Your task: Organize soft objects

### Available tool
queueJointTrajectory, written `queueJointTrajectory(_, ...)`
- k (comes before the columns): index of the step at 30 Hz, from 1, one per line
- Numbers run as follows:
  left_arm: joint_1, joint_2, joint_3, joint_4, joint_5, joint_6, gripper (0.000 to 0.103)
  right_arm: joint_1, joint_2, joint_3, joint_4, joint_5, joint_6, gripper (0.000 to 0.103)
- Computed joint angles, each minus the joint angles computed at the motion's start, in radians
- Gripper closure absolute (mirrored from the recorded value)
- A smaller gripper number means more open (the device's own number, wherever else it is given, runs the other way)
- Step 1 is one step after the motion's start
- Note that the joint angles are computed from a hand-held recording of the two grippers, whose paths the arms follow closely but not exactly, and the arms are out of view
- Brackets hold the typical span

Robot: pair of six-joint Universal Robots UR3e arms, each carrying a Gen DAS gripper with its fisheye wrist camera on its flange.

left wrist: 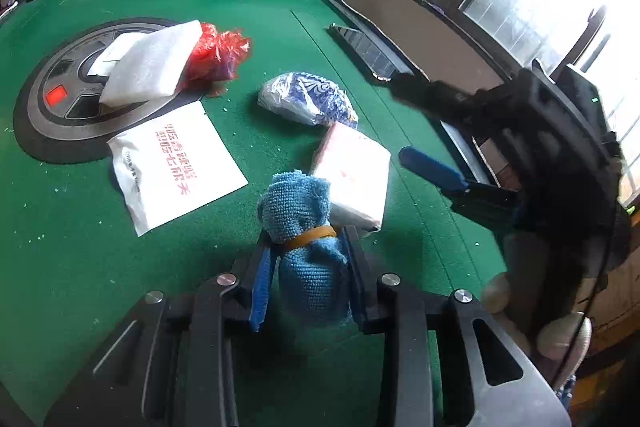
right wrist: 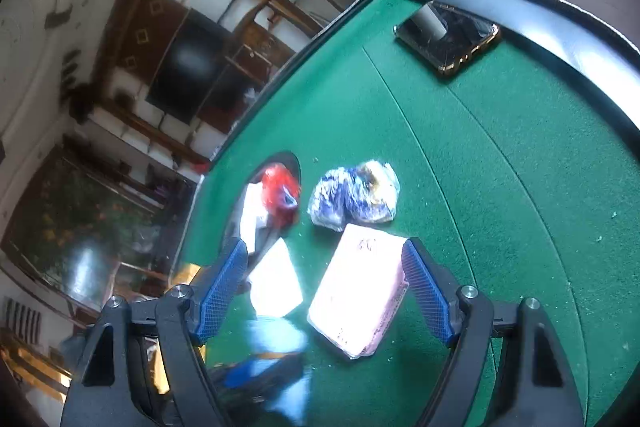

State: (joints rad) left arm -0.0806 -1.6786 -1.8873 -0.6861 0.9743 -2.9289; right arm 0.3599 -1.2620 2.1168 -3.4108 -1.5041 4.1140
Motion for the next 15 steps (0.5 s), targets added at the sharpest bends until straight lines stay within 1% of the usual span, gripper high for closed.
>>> queueJointTrajectory(2,0.077,0.093,-0.056,-0.066,-0.070,0.052,0.074,0.015,0.009,-0.044,0.074,-0.007,-0.020,0.028)
queueJointTrajectory(4,0.160,0.181,-0.092,-0.158,-0.139,0.121,0.074,0.038,0.021,-0.098,0.153,-0.031,-0.047,0.028)
queueJointTrajectory(7,0.317,0.345,-0.149,-0.347,-0.216,0.271,0.074,0.072,0.045,-0.180,0.265,-0.070,-0.085,0.028)
queueJointTrajectory(9,0.413,0.432,-0.179,-0.452,-0.245,0.360,0.074,0.093,0.061,-0.227,0.331,-0.102,-0.103,0.028)
queueJointTrajectory(10,0.467,0.475,-0.184,-0.526,-0.258,0.415,0.074,0.103,0.067,-0.251,0.368,-0.120,-0.111,0.028)
queueJointTrajectory(11,0.538,0.524,-0.188,-0.625,-0.274,0.490,0.074,0.114,0.073,-0.273,0.400,-0.139,-0.116,0.028)
queueJointTrajectory(13,0.641,0.584,-0.193,-0.731,-0.289,0.578,0.073,0.128,0.080,-0.298,0.443,-0.167,-0.125,0.028)
queueJointTrajectory(14,0.710,0.619,-0.189,-0.807,-0.292,0.640,0.073,0.133,0.082,-0.305,0.453,-0.180,-0.129,0.028)
queueJointTrajectory(15,0.763,0.631,-0.188,-0.844,-0.296,0.677,0.073,0.138,0.090,-0.310,0.458,-0.195,-0.133,0.028)
